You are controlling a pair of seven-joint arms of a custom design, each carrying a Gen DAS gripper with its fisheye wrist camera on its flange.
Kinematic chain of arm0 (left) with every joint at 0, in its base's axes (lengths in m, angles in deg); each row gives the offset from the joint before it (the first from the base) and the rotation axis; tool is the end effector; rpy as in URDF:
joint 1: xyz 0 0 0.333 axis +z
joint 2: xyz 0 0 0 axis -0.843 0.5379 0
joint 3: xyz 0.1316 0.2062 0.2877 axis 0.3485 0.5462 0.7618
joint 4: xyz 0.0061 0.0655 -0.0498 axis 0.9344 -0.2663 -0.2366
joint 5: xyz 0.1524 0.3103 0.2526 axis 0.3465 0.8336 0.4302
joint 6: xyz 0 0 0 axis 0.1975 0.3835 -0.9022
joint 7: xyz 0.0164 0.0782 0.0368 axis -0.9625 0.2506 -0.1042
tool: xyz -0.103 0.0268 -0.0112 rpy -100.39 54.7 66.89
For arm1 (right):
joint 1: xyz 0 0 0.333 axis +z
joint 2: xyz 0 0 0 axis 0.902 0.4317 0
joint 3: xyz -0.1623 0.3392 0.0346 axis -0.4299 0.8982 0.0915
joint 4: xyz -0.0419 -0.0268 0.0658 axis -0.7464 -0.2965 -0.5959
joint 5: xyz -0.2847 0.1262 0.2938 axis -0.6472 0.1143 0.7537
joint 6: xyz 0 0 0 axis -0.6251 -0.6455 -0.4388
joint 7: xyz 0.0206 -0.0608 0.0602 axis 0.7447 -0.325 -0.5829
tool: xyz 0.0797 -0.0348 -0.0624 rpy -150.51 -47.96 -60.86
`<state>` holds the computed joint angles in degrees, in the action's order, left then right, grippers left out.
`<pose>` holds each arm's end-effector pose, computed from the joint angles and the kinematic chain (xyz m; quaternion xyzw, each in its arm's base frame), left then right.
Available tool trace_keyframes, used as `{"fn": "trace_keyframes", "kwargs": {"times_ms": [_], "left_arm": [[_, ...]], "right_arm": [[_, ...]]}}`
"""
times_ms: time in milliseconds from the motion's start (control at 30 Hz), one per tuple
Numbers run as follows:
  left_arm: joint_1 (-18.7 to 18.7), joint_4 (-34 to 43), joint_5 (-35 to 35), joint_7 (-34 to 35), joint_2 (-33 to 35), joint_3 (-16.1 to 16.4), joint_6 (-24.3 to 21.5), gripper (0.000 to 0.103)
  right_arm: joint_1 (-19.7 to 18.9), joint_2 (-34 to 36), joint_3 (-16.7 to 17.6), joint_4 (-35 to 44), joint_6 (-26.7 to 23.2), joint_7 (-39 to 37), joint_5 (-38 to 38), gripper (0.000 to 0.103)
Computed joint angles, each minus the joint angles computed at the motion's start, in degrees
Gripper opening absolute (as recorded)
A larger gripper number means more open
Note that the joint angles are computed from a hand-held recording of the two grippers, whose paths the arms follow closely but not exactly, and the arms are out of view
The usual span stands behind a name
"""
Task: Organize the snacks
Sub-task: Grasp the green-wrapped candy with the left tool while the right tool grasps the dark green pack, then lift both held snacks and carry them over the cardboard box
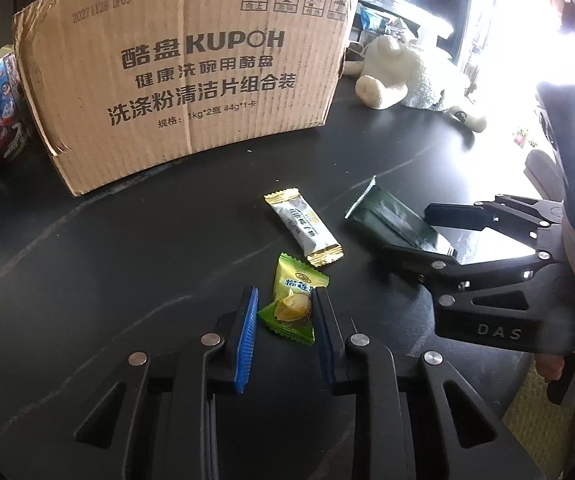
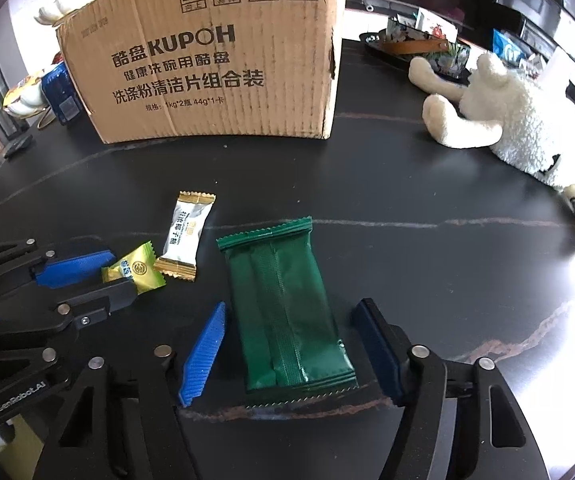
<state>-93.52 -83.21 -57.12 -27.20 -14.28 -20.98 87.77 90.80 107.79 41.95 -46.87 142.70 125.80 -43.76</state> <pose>0.5809 -0.4385 0.3564 -0.5958 0.7482 -0.2710 0.1086 0.6005 0.3802 0.3629 -0.8012 0.5481 -0.1411 0.1943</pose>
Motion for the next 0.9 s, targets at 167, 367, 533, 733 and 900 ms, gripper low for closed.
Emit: {"fn": "trace_keyframes", "kwargs": {"times_ms": [167,367,533,733,900], "left_arm": [[-0.9,0.1,0.3,-0.6,-0.1,0.5,0.5,0.027],[-2.7,-0.1,1.9,-3.3,-0.6,2.5,0.9,0.027],[-3.9,-0.6,4.6,-6.3,-1.6,3.9,1.2,0.027],[-5.7,-2.3,9.1,-12.2,-3.9,6.5,2.2,0.027],[-6.4,-3.9,15.0,-18.1,-6.2,8.1,2.9,0.027]], "right_arm": [[0.2,-0.3,-0.5,-0.6,1.2,0.5,-0.6,0.049],[0.4,-1.1,-1.0,-1.7,3.1,1.6,-1.1,0.049],[1.0,-2.3,-1.7,-2.8,4.7,4.0,-2.7,0.049],[1.6,-3.9,-2.0,-4.4,9.3,6.6,-3.7,0.049],[1.0,-4.8,-0.5,-5.2,12.5,6.3,-3.0,0.049]]}}
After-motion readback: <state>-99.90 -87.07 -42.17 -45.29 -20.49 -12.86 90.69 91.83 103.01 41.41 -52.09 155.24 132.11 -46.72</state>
